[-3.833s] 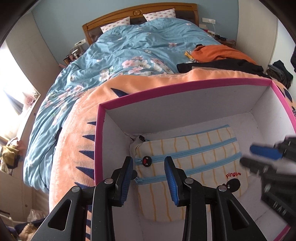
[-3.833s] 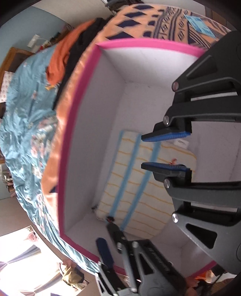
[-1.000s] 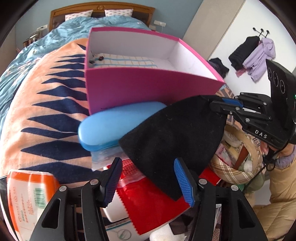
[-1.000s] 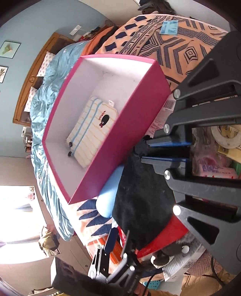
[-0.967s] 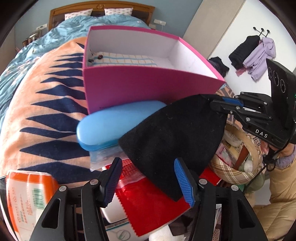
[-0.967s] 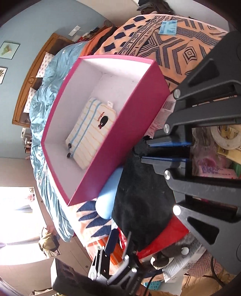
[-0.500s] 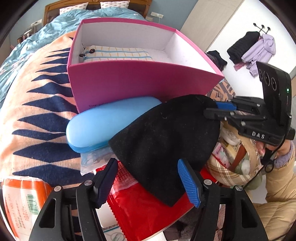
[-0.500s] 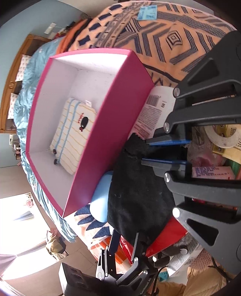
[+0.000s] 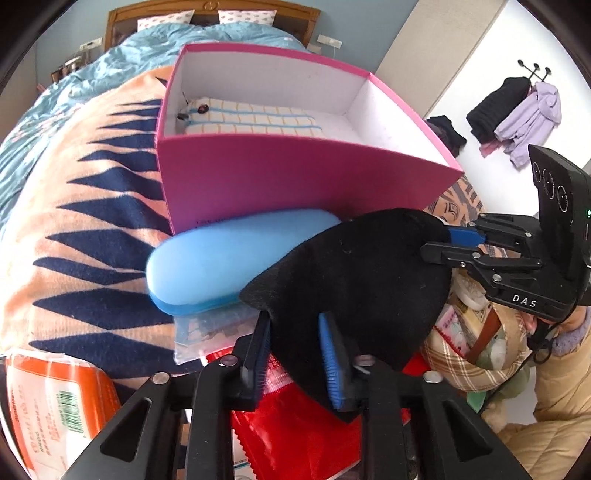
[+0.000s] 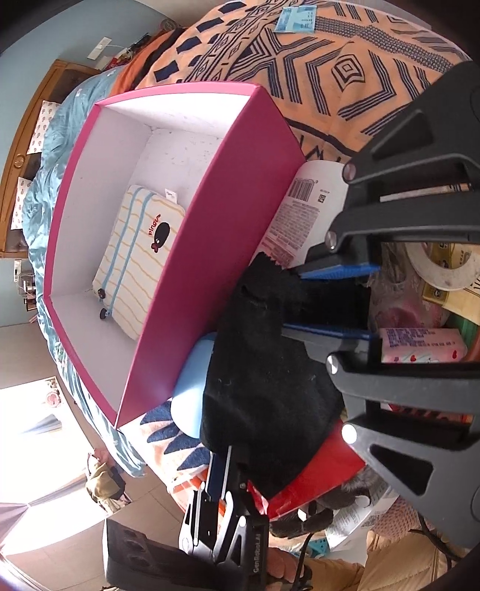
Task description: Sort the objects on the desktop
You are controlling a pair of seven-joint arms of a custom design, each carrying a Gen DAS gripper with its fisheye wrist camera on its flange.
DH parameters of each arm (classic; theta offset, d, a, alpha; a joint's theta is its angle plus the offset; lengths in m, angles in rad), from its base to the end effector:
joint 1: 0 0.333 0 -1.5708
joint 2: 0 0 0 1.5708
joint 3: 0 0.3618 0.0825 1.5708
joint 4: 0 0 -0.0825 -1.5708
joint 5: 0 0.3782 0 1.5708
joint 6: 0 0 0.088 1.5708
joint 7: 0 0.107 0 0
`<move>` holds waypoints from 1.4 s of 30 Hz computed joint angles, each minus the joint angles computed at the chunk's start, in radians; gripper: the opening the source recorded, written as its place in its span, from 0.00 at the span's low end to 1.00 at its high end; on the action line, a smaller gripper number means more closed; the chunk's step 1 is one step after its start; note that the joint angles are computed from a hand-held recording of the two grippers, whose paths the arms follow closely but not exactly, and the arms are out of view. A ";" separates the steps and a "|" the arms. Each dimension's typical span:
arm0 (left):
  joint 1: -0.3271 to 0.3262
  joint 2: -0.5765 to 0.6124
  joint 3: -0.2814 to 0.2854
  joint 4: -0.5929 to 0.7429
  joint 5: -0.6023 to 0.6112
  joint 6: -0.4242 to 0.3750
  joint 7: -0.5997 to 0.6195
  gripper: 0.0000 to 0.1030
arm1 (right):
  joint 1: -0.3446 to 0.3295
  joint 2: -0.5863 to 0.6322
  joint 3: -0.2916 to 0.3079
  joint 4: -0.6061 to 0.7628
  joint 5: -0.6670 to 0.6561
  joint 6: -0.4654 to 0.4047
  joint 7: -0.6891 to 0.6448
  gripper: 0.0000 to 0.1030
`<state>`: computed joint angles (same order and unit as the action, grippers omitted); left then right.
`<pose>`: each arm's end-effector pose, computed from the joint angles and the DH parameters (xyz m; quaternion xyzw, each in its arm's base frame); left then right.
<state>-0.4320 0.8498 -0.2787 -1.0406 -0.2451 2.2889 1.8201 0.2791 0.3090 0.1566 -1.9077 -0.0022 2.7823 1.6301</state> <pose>0.6857 -0.4722 0.4211 0.4043 -0.8685 0.2809 0.0585 0.6131 0.2740 0.4499 -0.7882 0.5472 -0.1257 0.2519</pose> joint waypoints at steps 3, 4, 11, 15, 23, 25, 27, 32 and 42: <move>-0.011 0.006 0.003 0.011 0.009 0.000 0.005 0.37 | 0.004 -0.001 -0.005 -0.002 -0.012 0.003 0.005 0.23; -0.016 0.004 0.006 0.007 0.015 0.009 0.007 0.36 | 0.004 -0.001 -0.005 -0.002 -0.013 0.005 0.005 0.23; -0.019 -0.013 0.010 -0.033 0.026 0.082 0.005 0.11 | -0.008 -0.016 0.009 -0.027 0.003 0.054 -0.005 0.22; -0.013 -0.053 0.006 -0.105 0.024 0.176 0.021 0.09 | -0.007 -0.029 0.013 -0.044 0.008 0.093 -0.009 0.17; -0.009 -0.092 -0.002 -0.163 0.022 0.254 0.048 0.08 | 0.020 -0.049 -0.015 -0.061 -0.066 0.151 0.037 0.08; -0.008 -0.094 -0.003 -0.163 0.020 0.264 0.050 0.07 | 0.025 -0.055 -0.022 -0.067 -0.088 0.168 0.051 0.05; -0.008 -0.102 -0.004 -0.175 0.019 0.287 0.052 0.07 | 0.027 -0.062 -0.024 -0.070 -0.107 0.181 0.059 0.05; -0.003 -0.133 -0.010 -0.223 0.014 0.363 0.069 0.07 | 0.034 -0.078 -0.038 -0.079 -0.156 0.215 0.092 0.05; -0.019 -0.063 0.031 -0.095 0.061 0.124 -0.014 0.53 | -0.012 0.025 -0.005 0.074 -0.032 -0.080 0.027 0.52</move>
